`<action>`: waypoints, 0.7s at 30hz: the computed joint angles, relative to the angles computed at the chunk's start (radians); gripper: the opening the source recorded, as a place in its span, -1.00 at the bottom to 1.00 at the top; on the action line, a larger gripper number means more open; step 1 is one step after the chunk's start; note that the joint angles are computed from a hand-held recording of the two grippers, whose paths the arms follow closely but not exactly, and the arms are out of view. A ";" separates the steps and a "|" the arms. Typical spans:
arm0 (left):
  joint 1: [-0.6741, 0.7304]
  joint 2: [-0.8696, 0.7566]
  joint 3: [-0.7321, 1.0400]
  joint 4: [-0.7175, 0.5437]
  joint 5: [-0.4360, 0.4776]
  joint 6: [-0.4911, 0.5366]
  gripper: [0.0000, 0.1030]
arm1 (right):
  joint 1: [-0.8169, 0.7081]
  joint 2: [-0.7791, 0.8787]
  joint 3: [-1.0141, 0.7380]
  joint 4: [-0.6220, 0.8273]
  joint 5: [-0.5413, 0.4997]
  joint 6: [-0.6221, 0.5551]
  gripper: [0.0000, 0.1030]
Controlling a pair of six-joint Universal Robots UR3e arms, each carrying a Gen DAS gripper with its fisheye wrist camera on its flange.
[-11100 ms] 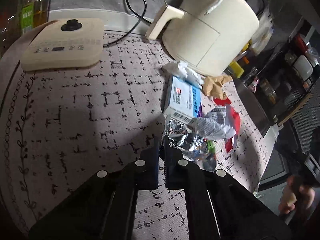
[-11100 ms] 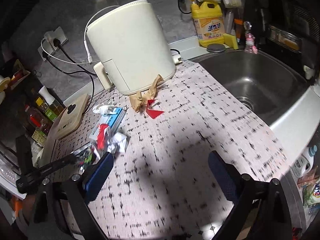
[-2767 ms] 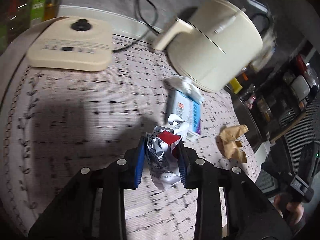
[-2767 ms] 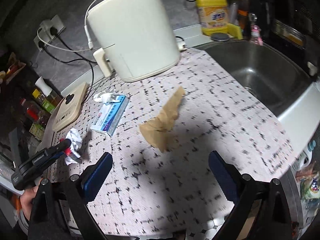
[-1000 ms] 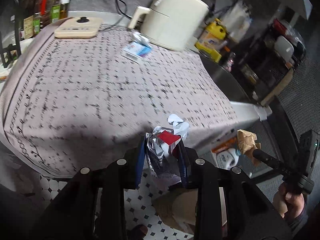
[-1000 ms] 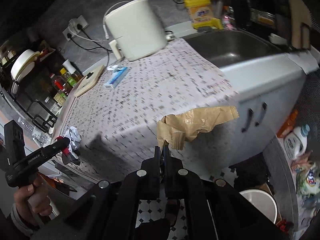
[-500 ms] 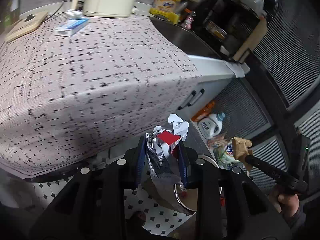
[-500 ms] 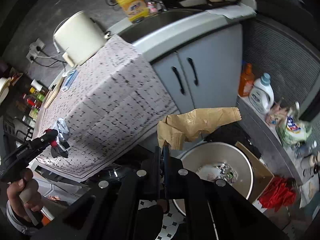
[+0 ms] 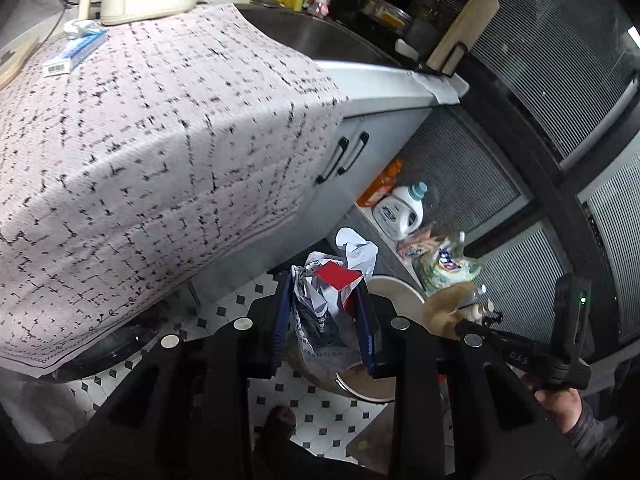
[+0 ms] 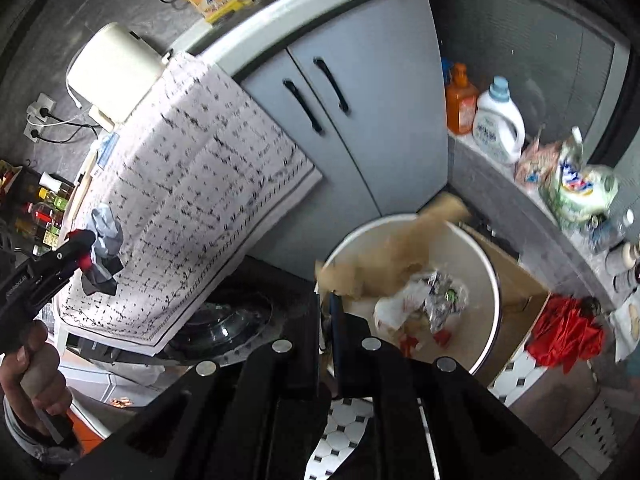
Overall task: Collect trash
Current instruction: 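Open the right tool to drop the brown paper into the bin, then open the left tool to drop the silver-and-red wrapper into the bin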
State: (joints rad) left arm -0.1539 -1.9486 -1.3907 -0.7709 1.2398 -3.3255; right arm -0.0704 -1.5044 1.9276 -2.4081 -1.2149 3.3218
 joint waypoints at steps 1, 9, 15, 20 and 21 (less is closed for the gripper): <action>-0.002 -0.008 0.005 -0.004 -0.005 0.003 -0.42 | 0.001 0.001 0.006 0.003 -0.008 0.006 -0.64; -0.037 -0.093 0.080 -0.029 -0.039 0.011 -0.42 | -0.026 -0.091 0.098 -0.003 -0.079 0.059 0.10; -0.092 -0.202 0.207 -0.080 -0.076 0.029 -0.42 | -0.127 -0.263 0.189 0.070 -0.098 0.047 0.10; -0.161 -0.322 0.378 -0.149 -0.099 0.041 -0.41 | -0.226 -0.447 0.260 0.168 -0.101 0.016 0.11; -0.178 -0.356 0.431 -0.177 -0.103 0.046 -0.40 | -0.248 -0.486 0.274 0.190 -0.100 0.010 0.11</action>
